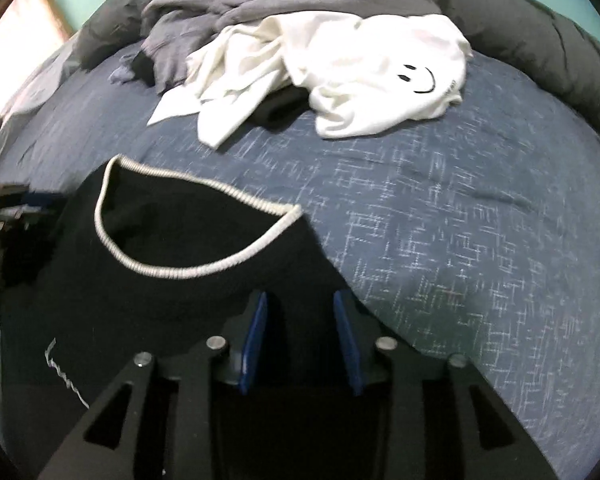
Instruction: Fold clothes
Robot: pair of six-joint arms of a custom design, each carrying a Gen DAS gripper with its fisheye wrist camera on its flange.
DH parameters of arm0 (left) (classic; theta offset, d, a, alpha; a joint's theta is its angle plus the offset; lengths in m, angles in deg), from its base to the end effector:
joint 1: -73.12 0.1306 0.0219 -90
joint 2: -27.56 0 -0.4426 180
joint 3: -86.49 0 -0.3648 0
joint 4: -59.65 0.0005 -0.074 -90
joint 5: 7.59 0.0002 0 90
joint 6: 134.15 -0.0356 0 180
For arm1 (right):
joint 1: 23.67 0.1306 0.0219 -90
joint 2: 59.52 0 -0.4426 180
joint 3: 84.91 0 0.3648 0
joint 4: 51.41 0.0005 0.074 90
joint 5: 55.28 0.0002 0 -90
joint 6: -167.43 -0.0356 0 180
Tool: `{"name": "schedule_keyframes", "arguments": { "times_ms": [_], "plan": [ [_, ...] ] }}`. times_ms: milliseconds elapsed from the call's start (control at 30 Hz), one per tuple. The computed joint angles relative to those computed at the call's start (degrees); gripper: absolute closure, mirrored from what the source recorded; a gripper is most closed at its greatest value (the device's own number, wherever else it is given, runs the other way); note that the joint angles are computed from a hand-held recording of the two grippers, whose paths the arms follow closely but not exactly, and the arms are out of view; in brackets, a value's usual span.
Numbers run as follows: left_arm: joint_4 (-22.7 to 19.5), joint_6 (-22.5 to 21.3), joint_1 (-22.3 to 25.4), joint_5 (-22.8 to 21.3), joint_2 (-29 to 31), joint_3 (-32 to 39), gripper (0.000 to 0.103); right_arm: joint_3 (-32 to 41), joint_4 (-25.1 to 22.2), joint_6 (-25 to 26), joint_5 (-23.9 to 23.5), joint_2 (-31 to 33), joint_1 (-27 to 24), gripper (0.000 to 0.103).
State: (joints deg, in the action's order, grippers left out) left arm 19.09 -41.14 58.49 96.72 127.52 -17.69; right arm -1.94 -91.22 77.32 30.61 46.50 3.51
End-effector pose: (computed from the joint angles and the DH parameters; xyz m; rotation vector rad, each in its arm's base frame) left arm 0.4597 -0.1296 0.3192 0.3505 2.6903 -0.4297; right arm 0.4701 0.2437 0.3156 -0.6516 2.6072 0.2467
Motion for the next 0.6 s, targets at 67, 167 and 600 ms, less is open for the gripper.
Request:
{"name": "schedule_keyframes", "arguments": {
  "times_ms": [67,167,600],
  "plan": [
    [0.33,0.73,0.16,0.31,0.04,-0.18,0.054,-0.44,-0.06,1.25,-0.5,-0.49,0.01,0.098],
    [-0.8,-0.29,-0.5,-2.57,0.06,0.18,0.093,-1.26,0.83,2.57,0.04,-1.35,0.29,0.1],
    [1.73,-0.64,-0.63,-11.18,-4.49,2.64,0.1,-2.59,11.03,3.04,7.52,-7.08,1.28,0.101]
  ]
}}
